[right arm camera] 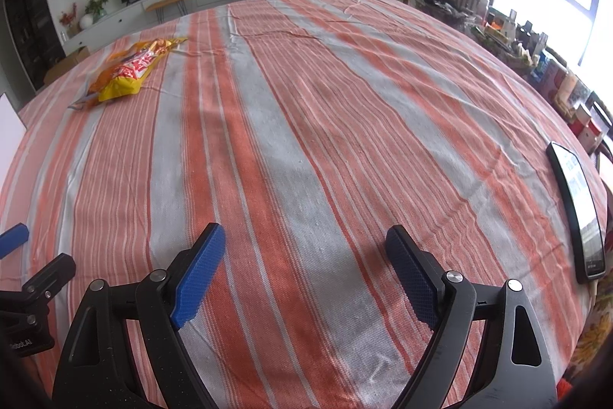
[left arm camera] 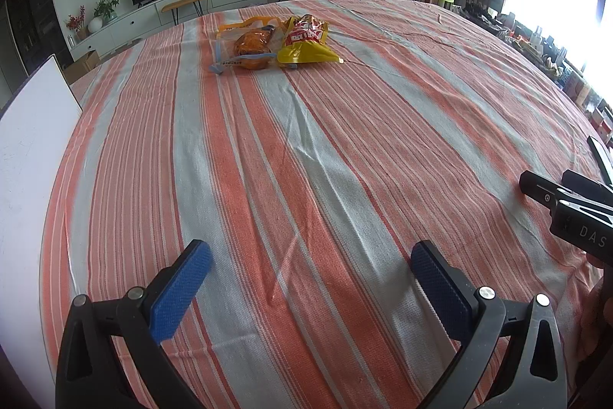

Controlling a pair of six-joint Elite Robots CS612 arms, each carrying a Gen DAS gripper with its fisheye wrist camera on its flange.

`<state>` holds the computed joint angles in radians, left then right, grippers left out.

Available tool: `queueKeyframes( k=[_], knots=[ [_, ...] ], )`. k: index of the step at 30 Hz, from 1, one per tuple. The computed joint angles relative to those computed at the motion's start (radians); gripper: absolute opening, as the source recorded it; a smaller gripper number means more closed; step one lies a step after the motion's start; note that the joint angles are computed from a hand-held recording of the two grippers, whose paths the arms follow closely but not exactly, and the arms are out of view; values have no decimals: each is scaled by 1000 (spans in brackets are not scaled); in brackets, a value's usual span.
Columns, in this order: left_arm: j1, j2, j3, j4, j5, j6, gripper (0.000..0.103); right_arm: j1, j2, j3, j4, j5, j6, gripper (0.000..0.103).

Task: Organize snacks
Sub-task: 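Move both open tools back toward the orange and yellow packets, then grasp the orange-labelled sausage packet with left tool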

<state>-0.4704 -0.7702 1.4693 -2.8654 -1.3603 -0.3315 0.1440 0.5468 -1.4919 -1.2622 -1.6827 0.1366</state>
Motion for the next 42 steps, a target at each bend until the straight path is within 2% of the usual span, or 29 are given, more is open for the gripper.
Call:
queueKeyframes(
  k=[15,17,19,21,22,24,28,33,35,39,40,42],
  knots=[
    [2,-1,-5,20,-4,-5,103,0,0,0,1,0,0,89],
    [11,-3,-29,78,-36,-33,103,0,0,0,1,0,1,89],
    [29,-2,-49,56,-83,-63,103,0,0,0,1,0,1,89],
    [47,11,-97,35,-96,-83,103,0,0,0,1,-1,0,89],
    [56,23,-134,45,-91,-83,103,0,-1,0,1,-1,0,89],
    [78,65,-247,129,-80,-89,103,0,0,0,1,0,0,89],
    [120,188,-507,327,-92,-128,101,0,0,0,2,0,0,89],
    [147,341,-797,581,-142,-101,96,0,-1,0,2,0,0,89],
    [146,373,-849,617,-135,-77,94,0,-1,0,2,0,0,89],
    [153,394,-869,601,-154,-85,95,0,-1,0,3,1,1,90],
    [150,391,-855,578,-133,-72,97,0,-1,0,2,2,1,90],
    [144,397,-867,603,-98,-33,101,0,-1,1,3,1,1,90]
  ],
)
